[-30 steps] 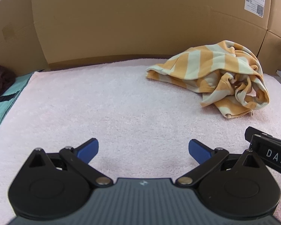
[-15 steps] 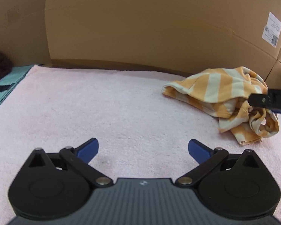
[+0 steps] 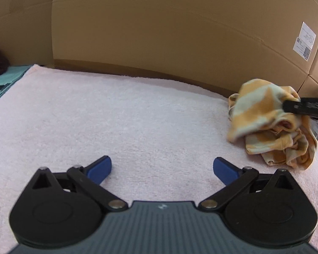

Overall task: Fold clothes
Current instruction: 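Grasp the striped shirt's edge with the right gripper and lift it, then grasp another shirt edge with the left gripper while the right gripper holds its edge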

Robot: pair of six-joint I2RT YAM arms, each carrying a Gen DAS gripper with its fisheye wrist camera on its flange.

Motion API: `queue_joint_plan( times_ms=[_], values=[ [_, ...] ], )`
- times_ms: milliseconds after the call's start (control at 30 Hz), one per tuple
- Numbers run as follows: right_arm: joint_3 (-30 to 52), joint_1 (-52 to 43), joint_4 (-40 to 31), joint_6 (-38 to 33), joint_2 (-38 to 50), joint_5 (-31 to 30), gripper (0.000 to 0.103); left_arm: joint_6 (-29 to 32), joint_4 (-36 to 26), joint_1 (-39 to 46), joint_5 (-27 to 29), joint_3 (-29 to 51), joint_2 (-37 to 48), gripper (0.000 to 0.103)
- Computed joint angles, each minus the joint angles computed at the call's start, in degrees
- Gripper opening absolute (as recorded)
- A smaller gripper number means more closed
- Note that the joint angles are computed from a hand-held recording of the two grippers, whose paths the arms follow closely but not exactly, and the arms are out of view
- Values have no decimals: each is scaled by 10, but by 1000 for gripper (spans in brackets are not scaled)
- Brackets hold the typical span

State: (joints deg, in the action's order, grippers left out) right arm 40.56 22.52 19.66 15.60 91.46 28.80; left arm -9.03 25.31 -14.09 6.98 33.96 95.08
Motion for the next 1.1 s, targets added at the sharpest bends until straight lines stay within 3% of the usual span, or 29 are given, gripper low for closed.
queue_joint_plan(
  times_ms=[133,267,367,467,533,700,767,800,833,867,967,1100],
  values=[
    [-181,-10,32,22,-156,94,11,4,3,-1,4,-3,-1,102],
    [-270,-94,-108,81,-308,98,8,9,5,-6,5,-7,-4,102],
    [-307,-148,-195,94,-416,82,15,14,9,-11,1,-14,-10,102],
    [-352,-180,-227,65,-566,18,40,23,28,-20,-8,-28,-17,102],
    [-373,-148,-191,35,-589,-3,62,34,44,-23,-6,-38,-21,102],
    [-357,-88,-26,-1,-390,-21,64,66,89,-34,-5,-66,-31,102],
    [-339,-81,3,-2,-311,-3,61,95,99,-49,-9,-76,-40,102],
    [-337,-95,4,6,-299,-8,50,110,103,-57,-11,-81,-46,102],
    [-337,-116,3,15,-295,-17,17,125,100,-70,-11,-85,-58,102],
    [-336,-136,1,25,-290,-27,4,139,94,-86,-10,-87,-74,102],
    [-368,-234,12,50,-333,-104,0,188,83,-144,-17,-84,-109,102],
    [-391,-254,83,43,-294,-70,0,278,74,-234,-49,-17,-56,102]
  ],
)
